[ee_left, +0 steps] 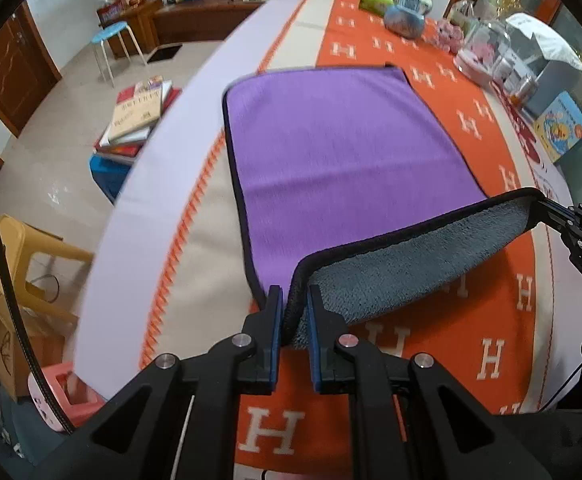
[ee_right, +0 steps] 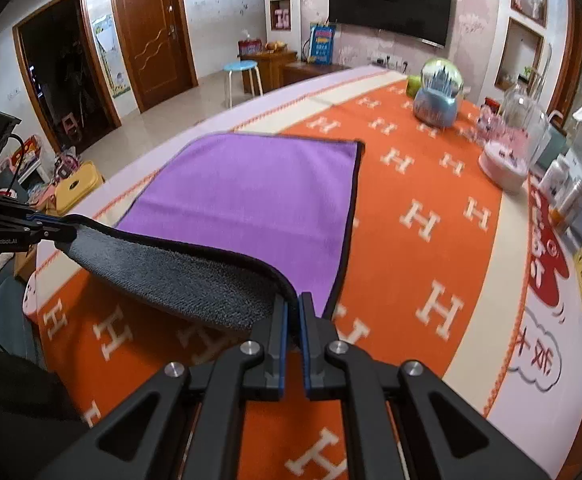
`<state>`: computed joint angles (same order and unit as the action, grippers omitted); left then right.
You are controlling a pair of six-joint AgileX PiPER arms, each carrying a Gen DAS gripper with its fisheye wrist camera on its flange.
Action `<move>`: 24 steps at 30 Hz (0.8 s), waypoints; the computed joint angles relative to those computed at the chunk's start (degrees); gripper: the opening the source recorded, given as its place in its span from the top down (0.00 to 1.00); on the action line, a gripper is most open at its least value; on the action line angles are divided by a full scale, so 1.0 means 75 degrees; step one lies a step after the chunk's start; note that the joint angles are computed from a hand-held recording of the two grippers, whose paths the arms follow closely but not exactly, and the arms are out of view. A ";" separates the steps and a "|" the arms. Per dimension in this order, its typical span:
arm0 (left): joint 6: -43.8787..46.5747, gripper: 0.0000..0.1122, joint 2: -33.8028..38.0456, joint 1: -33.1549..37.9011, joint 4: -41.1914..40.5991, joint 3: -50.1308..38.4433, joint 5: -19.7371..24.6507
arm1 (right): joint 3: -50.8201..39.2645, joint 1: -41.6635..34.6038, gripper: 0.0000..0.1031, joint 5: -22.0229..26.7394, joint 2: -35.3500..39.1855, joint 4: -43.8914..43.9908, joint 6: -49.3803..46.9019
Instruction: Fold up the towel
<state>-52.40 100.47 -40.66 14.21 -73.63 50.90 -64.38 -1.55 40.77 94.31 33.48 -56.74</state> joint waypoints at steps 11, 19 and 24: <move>0.0780 0.92 -0.0066 0.0761 0.0574 -0.1247 0.0478 | -0.1247 0.0485 0.95 -0.0448 0.0497 -0.0055 0.0672; 0.1229 0.92 0.0413 0.1368 0.0716 -0.2106 0.0131 | -0.2501 0.0871 0.95 -0.1029 0.1222 -0.0462 0.1273; 0.1165 0.93 0.0856 0.1685 0.0972 -0.2505 -0.0309 | -0.3158 0.1187 0.95 -0.1672 0.1817 -0.0989 0.1805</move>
